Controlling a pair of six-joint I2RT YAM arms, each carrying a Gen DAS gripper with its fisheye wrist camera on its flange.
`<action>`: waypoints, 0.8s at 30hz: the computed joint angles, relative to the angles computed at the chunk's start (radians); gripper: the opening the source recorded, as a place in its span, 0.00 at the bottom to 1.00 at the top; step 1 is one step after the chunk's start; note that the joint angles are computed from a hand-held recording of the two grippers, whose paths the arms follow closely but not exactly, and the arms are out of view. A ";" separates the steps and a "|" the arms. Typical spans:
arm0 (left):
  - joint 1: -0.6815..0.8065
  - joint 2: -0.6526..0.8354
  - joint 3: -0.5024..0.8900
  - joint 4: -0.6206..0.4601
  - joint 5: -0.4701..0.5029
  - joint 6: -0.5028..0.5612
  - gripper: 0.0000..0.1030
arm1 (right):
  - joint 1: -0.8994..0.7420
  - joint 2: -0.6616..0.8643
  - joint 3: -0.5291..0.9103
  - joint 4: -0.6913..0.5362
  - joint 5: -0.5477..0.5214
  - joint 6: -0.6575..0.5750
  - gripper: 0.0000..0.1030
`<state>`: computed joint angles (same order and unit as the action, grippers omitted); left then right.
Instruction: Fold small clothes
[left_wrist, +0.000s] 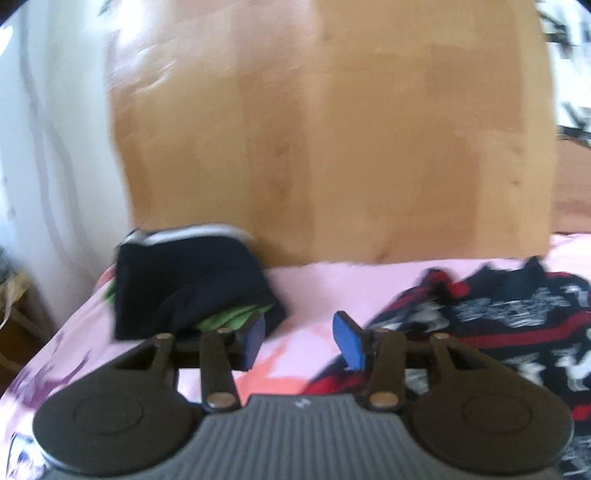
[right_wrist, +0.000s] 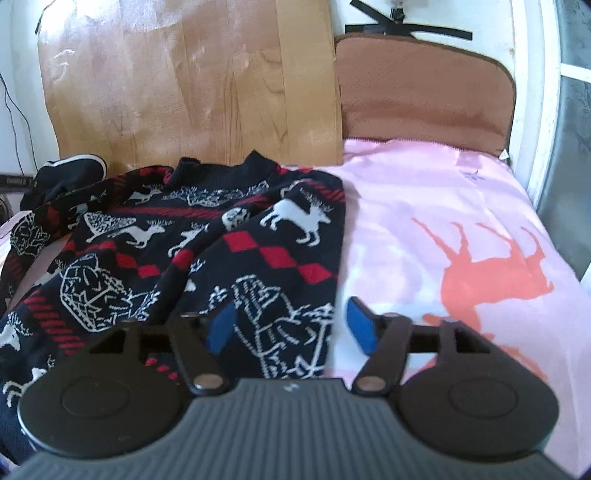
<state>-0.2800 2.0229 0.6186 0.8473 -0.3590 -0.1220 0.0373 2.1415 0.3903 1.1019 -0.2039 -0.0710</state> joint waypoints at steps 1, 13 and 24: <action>-0.015 -0.004 0.012 -0.007 0.012 0.009 0.42 | 0.007 0.013 0.017 -0.020 -0.001 0.003 0.74; -0.102 0.193 0.424 -0.335 0.009 0.055 0.42 | -0.095 0.003 0.267 -0.037 0.456 -0.435 0.08; -0.085 0.407 0.746 -0.501 0.026 0.250 0.79 | -0.004 0.070 0.697 -0.517 0.025 -0.189 0.69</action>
<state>-0.3645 2.4298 1.3644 0.3466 -0.3325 0.1281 0.0330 2.2119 1.0872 0.5848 -0.1789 -0.2602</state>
